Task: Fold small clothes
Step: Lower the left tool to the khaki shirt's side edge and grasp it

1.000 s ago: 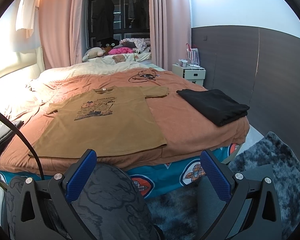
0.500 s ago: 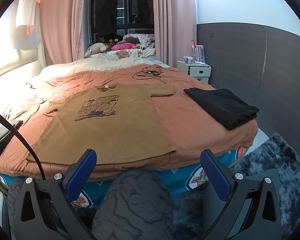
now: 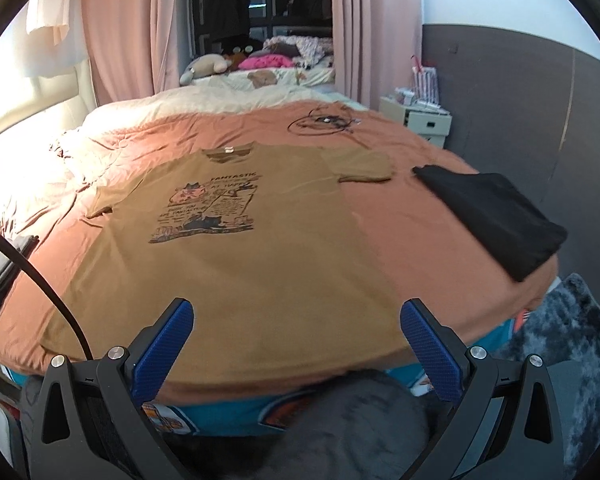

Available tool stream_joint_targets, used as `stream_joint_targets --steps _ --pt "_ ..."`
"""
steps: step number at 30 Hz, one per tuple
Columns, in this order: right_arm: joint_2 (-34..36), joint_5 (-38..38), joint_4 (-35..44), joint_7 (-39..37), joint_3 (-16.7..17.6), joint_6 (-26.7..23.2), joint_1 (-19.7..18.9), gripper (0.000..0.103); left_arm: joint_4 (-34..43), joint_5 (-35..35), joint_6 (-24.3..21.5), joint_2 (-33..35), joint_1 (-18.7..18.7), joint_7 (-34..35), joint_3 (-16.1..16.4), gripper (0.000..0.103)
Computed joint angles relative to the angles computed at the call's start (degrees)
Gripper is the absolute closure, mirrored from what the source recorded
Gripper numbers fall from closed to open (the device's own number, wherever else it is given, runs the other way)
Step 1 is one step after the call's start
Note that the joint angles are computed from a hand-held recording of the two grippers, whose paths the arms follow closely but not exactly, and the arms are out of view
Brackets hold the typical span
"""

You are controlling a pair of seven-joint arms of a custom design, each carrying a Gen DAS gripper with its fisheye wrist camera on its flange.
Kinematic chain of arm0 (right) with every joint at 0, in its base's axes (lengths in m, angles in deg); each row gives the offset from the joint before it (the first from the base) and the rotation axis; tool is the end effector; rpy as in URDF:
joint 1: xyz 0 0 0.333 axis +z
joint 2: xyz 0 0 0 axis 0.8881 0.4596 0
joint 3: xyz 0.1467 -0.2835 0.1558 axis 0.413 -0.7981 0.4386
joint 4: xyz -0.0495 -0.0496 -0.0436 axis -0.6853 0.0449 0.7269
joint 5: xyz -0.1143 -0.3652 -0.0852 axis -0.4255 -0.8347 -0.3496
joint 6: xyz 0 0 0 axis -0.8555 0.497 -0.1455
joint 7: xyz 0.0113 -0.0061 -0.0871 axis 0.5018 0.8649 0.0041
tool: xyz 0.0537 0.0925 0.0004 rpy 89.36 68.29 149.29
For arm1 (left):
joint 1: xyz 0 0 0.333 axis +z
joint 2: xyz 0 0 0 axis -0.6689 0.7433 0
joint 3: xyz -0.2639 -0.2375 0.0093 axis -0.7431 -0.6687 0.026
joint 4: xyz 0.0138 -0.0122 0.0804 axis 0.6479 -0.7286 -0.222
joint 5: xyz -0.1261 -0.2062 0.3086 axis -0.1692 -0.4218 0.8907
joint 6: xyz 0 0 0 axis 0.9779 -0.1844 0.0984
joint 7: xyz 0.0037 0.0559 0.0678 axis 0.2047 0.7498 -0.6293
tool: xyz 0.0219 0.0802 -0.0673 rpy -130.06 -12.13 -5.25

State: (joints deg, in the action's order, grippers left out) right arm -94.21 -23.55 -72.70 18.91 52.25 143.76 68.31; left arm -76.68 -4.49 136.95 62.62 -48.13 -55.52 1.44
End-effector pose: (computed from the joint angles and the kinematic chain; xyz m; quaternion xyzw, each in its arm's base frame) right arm 0.4139 -0.0069 0.6009 -0.7001 0.5441 -0.2719 0.3740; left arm 0.4046 -0.1718 0.5727 -0.7128 0.5504 -0.3339 0.2783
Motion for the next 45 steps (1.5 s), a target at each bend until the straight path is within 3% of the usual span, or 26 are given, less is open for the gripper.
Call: stream_joint_targets --steps 11,22,35,40,45 --pt "10.84 0.39 11.67 1.12 -0.19 -4.27 1.45 0.0 4.94 -2.75 2.4 7.63 3.67 5.56 5.04 0.005" --pt "22.38 4.65 24.35 2.83 0.1 -10.95 2.76 0.0 10.95 -7.96 0.29 14.12 6.36 11.87 7.73 0.011" --pt "35.79 0.91 39.87 8.33 1.98 -16.45 2.44 0.0 21.02 -16.08 -0.6 23.47 10.67 21.23 9.82 0.021" --pt "41.37 -0.52 47.74 9.91 2.74 -21.28 2.58 0.0 26.97 -20.44 -1.73 28.85 13.11 26.25 9.56 0.034" --pt "47.35 -3.73 56.25 12.16 3.14 -25.11 3.28 0.011 33.54 -24.06 -3.38 35.17 16.14 30.48 8.64 0.037"
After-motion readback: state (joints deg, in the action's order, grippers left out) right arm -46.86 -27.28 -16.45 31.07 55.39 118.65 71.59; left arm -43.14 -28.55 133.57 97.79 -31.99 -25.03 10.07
